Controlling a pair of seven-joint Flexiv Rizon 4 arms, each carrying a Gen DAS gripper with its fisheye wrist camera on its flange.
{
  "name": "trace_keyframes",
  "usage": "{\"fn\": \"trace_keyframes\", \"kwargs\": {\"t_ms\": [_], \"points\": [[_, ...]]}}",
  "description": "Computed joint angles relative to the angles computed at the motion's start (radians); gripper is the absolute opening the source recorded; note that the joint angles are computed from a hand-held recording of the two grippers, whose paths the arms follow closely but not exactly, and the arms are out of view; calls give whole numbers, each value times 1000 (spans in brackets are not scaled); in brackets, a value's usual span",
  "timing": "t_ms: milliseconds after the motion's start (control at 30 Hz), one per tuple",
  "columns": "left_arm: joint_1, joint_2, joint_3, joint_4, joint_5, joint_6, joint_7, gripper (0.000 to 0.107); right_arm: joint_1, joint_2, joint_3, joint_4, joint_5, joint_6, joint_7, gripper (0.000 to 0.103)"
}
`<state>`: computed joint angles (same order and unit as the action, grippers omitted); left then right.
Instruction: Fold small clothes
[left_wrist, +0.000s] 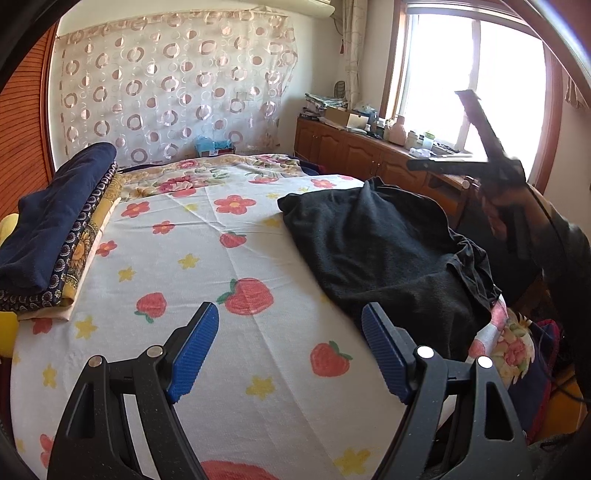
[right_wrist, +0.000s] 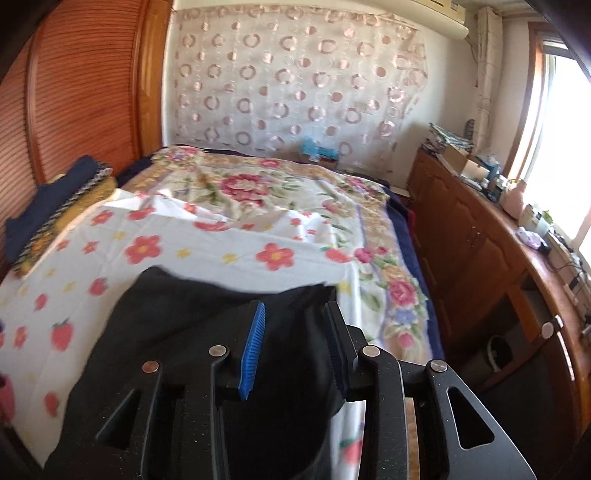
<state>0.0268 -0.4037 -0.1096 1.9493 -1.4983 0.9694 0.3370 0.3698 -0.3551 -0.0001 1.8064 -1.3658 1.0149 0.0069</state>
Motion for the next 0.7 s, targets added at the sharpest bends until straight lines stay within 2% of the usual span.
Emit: {"fn": "trace_keyframes", "kwargs": {"t_ms": [133, 300, 700], "points": [[-11, 4, -3, 6, 4, 7, 5, 81, 4, 53, 27, 105, -125, 40, 137, 37], [-23, 9, -5, 15, 3, 15, 15, 81, -16, 78, 62, 174, -211, 66, 239, 38], [-38, 23, -7, 46, 23, -2, 24, 81, -35, 154, 119, 279, -193, 60, 294, 38]]}}
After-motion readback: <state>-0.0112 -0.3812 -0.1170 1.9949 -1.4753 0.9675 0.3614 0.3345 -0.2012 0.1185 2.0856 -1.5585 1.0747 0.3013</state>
